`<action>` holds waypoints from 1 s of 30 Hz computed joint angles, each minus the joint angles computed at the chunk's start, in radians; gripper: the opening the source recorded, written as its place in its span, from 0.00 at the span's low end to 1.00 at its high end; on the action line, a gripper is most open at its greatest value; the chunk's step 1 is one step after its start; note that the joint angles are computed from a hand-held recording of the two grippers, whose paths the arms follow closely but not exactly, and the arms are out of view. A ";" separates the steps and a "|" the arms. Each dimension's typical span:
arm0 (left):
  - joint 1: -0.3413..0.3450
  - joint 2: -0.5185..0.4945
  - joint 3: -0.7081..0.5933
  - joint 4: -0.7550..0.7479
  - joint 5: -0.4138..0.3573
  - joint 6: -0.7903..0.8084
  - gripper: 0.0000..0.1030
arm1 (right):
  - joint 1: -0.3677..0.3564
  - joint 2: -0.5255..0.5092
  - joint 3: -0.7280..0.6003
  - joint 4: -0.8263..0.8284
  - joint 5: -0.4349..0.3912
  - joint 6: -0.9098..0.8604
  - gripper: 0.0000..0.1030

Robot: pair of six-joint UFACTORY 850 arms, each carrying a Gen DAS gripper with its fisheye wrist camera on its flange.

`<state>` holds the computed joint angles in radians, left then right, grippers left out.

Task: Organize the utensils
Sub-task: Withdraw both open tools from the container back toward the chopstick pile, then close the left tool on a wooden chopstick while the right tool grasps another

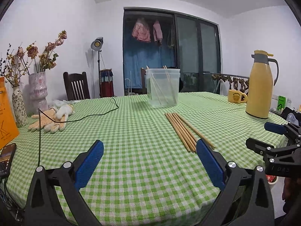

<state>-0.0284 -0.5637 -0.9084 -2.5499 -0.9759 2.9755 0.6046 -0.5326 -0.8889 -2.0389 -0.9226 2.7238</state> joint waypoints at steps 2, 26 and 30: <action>-0.002 -0.005 -0.012 0.010 0.020 -0.010 0.93 | -0.007 -0.001 -0.003 -0.012 0.015 -0.009 0.82; -0.116 -0.201 -0.459 0.816 0.492 -0.808 0.40 | -0.138 -0.121 -0.210 -0.099 0.367 -0.062 0.19; -0.124 -0.240 -0.525 0.985 0.477 -1.019 0.40 | -0.143 -0.115 -0.196 -0.141 0.368 -0.015 0.19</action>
<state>-0.1521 -0.8036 -1.4332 -1.5652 -0.4994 1.9561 0.4620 -0.6471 -1.0853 -2.1804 -0.5542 2.7092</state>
